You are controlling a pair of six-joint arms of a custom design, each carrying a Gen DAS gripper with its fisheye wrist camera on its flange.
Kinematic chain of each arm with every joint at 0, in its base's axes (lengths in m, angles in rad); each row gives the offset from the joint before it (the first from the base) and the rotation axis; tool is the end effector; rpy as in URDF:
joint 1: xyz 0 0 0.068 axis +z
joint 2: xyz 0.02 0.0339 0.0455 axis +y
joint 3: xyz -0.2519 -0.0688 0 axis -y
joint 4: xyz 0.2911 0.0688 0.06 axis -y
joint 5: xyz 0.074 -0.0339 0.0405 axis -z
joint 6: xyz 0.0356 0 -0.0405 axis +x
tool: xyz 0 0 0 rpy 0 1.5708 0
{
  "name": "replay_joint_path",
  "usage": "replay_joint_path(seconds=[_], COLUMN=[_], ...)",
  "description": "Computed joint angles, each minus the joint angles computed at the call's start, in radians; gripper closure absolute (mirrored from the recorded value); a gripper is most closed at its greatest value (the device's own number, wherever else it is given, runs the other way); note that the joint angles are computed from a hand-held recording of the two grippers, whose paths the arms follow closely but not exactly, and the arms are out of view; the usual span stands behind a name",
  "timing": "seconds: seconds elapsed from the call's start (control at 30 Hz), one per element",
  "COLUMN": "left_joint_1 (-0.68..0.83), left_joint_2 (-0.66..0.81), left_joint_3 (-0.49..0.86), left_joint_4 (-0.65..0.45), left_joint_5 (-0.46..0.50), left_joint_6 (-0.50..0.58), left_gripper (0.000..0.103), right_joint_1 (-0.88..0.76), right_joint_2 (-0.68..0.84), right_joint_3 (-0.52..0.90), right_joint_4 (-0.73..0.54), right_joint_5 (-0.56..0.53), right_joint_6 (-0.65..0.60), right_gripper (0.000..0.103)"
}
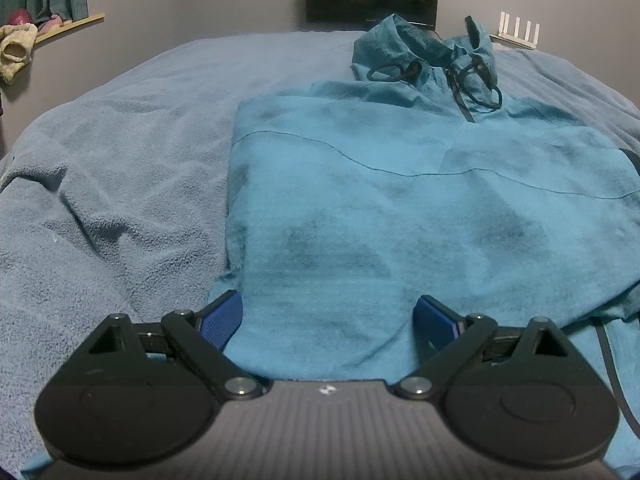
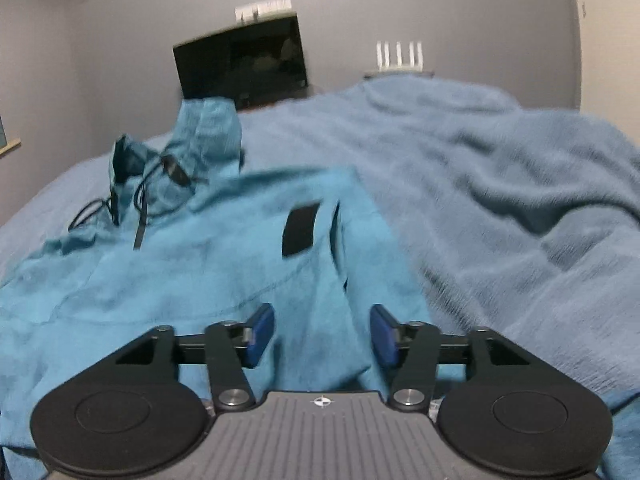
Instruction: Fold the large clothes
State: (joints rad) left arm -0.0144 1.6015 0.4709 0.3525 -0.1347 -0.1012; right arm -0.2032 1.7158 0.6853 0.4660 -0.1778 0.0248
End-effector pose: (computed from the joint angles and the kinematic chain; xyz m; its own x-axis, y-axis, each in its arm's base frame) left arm 0.2839 0.0007 0.0508 -0.6900 -0.0902 -0.7181 -0.1519 0.9882 0.0218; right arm 0.3438 -0.0644 0.0857 -0.5225 0.1326 -0.8422 0.0652 0.9912 0.1155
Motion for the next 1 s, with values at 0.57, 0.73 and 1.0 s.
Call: replay_joint_path(seconds=[0.57,0.73,1.0], left_joint_1=[-0.109,-0.054,-0.047], left_joint_2=[0.066,0.132,0.142], left_joint_3=[-0.043,0.034,0.039], left_joint_4=[0.238,0.146,0.127], left_joint_5=[0.005,0.009,-0.004], left_joint_6=[0.232,0.156,0.134], left_gripper=[0.009,0.0,0.0], right_joint_1=[0.098,0.05,0.061], right_joint_2=[0.018,0.063,0.094], right_joint_3=[0.0,0.056,0.009], right_joint_4=[-0.057,-0.086,0.007], right_joint_5=[0.019,0.054,0.098], right_joint_6=[-0.342,-0.223,-0.228], right_gripper=[0.053,0.043,0.02])
